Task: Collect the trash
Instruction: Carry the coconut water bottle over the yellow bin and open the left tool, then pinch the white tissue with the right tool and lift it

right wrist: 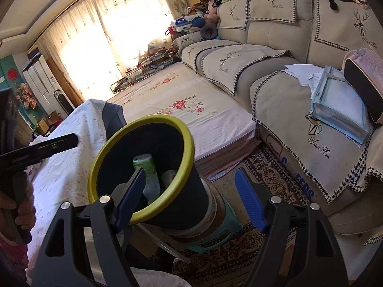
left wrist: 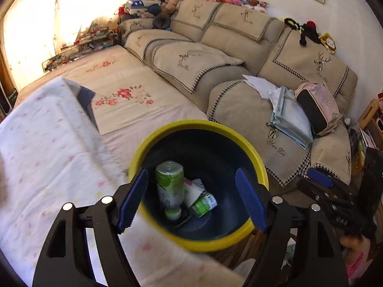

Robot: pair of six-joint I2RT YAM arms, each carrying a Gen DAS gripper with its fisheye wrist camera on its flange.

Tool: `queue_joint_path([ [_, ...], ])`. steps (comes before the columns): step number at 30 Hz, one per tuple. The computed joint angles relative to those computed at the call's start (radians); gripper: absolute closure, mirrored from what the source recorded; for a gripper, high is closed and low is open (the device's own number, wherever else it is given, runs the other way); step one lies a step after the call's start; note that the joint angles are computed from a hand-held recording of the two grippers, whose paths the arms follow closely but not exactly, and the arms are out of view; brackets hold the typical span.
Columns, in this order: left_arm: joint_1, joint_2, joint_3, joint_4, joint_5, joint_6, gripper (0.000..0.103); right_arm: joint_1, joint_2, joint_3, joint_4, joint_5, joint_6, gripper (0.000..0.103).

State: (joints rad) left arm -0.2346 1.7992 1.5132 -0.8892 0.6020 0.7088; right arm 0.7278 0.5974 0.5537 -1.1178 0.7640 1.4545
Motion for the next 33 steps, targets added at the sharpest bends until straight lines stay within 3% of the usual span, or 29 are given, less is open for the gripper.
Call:
queue_joint_path([
  [8, 0.398, 0.01, 0.064, -0.125, 0.177, 0.207, 0.019, -0.054, 0.174, 0.047, 0.241, -0.068, -0.192, 0.03],
  [16, 0.697, 0.229, 0.326, -0.079, 0.234, 0.216, 0.015, -0.084, 0.502, 0.248, 0.52, -0.157, -0.46, 0.03],
  [21, 0.774, 0.397, 0.518, -0.021, 0.223, 0.165, 0.014, -0.097, 0.75, 0.484, 0.631, -0.214, -0.638, 0.03],
  [24, 0.794, 0.523, 0.688, -0.046, 0.221, 0.133, 0.014, -0.096, 0.907, 0.66, 0.659, -0.253, -0.72, 0.03],
  [26, 0.801, 0.605, 0.824, -0.13, 0.233, 0.127, 0.014, -0.101, 1.004, 0.784, 0.662, -0.281, -0.766, 0.03],
  [31, 0.785, 0.593, 0.782, -0.14, 0.209, 0.131, 0.013, -0.15, 1.229, 1.083, 0.657, -0.372, -0.834, 0.032],
  [33, 0.788, 0.562, 0.722, -0.099, 0.201, 0.135, 0.013, -0.175, 1.322, 1.205, 0.629, -0.422, -0.84, 0.041],
])
